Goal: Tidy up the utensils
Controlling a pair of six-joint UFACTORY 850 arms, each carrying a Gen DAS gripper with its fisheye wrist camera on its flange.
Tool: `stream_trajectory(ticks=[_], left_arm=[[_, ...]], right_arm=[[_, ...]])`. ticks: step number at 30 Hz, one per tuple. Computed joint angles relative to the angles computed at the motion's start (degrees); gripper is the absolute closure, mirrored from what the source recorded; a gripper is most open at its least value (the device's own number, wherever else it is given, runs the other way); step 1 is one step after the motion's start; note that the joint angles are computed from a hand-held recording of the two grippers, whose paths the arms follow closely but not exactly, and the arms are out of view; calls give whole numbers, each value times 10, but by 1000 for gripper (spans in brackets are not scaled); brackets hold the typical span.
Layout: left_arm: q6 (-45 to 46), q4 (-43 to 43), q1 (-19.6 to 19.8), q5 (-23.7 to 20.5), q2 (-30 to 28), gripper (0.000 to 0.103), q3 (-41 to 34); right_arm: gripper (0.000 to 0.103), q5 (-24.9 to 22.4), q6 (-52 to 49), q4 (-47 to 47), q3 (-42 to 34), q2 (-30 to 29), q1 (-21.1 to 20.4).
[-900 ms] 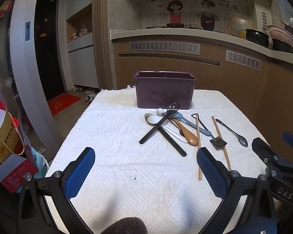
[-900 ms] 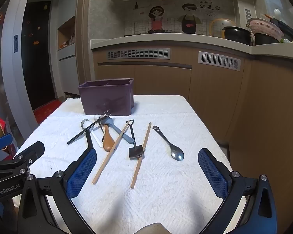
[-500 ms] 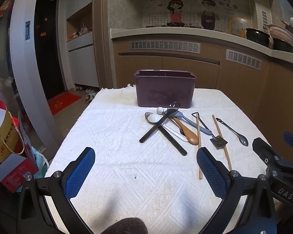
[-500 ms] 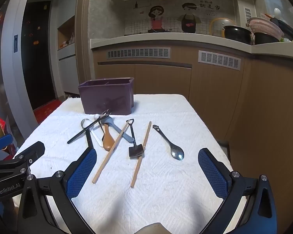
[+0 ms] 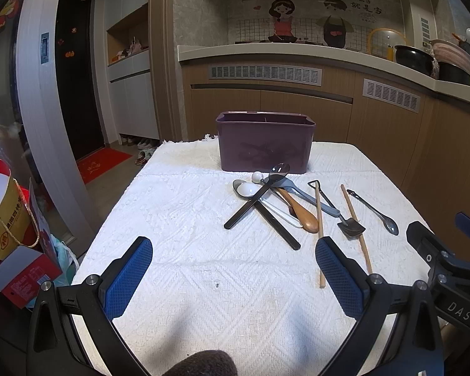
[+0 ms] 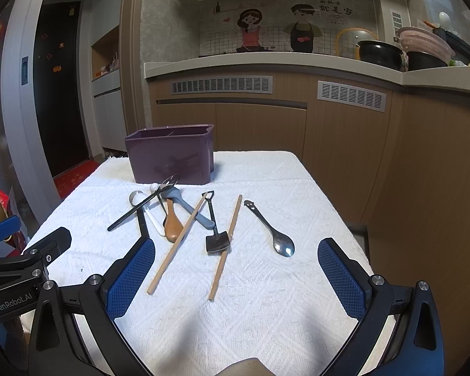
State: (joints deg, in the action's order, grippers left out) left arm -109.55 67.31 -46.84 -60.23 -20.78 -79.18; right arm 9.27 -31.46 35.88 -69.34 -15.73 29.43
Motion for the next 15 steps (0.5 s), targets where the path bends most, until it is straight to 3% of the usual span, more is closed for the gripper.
stream_trajectory(ticks=[15], left_arm=[[2, 0, 0, 0, -1, 0, -1]], right_arm=[[0, 2, 0, 0, 1, -1, 1]])
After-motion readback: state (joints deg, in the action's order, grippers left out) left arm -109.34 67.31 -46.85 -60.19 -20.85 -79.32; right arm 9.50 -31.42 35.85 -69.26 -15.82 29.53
